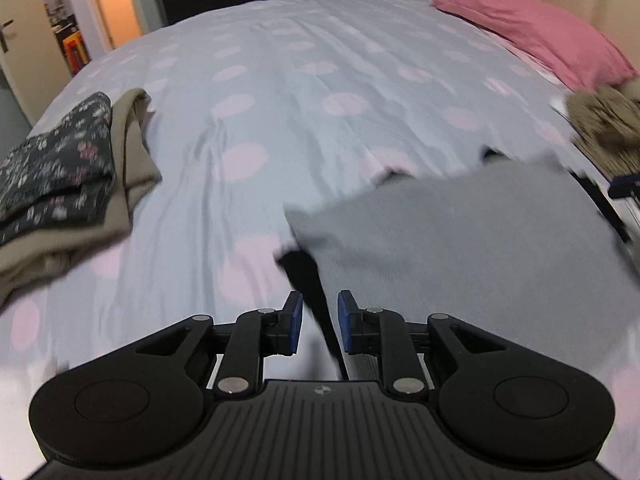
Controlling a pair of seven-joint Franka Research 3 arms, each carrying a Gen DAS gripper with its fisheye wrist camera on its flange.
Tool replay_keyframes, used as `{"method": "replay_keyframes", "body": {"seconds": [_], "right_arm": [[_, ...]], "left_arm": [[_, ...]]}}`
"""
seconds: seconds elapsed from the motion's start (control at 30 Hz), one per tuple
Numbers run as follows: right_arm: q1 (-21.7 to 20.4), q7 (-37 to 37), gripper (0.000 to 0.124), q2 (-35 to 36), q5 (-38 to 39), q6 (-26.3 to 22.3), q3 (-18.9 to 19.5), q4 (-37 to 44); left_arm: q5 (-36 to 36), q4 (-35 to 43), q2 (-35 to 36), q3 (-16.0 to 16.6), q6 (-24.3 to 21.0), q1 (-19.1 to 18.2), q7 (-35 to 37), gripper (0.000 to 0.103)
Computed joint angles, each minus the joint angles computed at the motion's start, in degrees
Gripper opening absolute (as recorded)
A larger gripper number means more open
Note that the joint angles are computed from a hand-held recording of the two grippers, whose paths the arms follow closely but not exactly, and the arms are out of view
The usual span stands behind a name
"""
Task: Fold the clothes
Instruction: 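Open both tools and release the folded grey shirt onto the duvet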
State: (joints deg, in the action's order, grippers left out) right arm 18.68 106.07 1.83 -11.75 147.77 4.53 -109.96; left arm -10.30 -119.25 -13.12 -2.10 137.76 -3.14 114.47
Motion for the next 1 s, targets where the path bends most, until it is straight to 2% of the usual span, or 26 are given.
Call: {"method": "replay_keyframes", "body": {"seconds": [0.1, 0.2, 0.23, 0.33, 0.43, 0.53, 0.6, 0.67, 0.83, 1.0], "right_arm": [[0.23, -2.22, 0.022, -6.46, 4.96, -1.41, 0.85, -6.30], [0.33, -3.64, 0.029, -12.35, 9.31, -3.78, 1.94, -11.57], [0.30, -3.66, 0.035, -14.01, 10.04, -4.83, 2.44, -12.99], [0.30, -3.95, 0.036, -18.02, 11.09, -7.40, 3.90, -16.64], [0.18, -4.37, 0.036, -20.40, 11.49, -7.44, 4.94, -19.88], [-0.55, -4.60, 0.036, -20.24, 10.21, -7.17, 5.76, -21.06], [-0.99, -3.96, 0.036, -19.74, 9.69, -7.06, 5.97, -21.30], [-1.08, -3.79, 0.036, -19.36, 9.72, -6.93, 5.86, -21.23], [-0.73, -4.94, 0.037, -18.12, 9.99, -6.23, 5.57, -20.45], [-0.33, -6.01, 0.037, -16.14, 9.67, -7.39, 5.56, -18.96]], "left_arm": [[-0.82, -5.77, -6.10, 1.11, -2.20, -0.82, 4.06, 0.019], [-0.82, -11.02, -11.97, 2.44, -4.47, -2.05, 7.62, 0.033], [-0.33, -12.71, -13.69, 2.64, -4.79, -2.40, 8.59, 0.037], [2.39, -16.95, -16.33, 2.50, -2.80, -3.32, 10.93, 0.038], [4.78, -20.05, -16.97, 2.50, 0.32, -4.14, 13.01, 0.038], [6.87, -22.28, -16.24, 2.67, 4.57, -4.35, 14.22, 0.038], [5.71, -23.38, -16.27, 4.32, 7.46, -5.94, 17.10, 0.038], [4.03, -23.45, -16.57, 5.90, 7.85, -7.47, 20.01, 0.033], [0.66, -23.81, -17.60, 8.03, 7.35, -10.19, 27.95, 0.033], [-1.37, -25.20, -17.24, 7.64, 10.88, -11.80, 32.99, 0.033]]}}
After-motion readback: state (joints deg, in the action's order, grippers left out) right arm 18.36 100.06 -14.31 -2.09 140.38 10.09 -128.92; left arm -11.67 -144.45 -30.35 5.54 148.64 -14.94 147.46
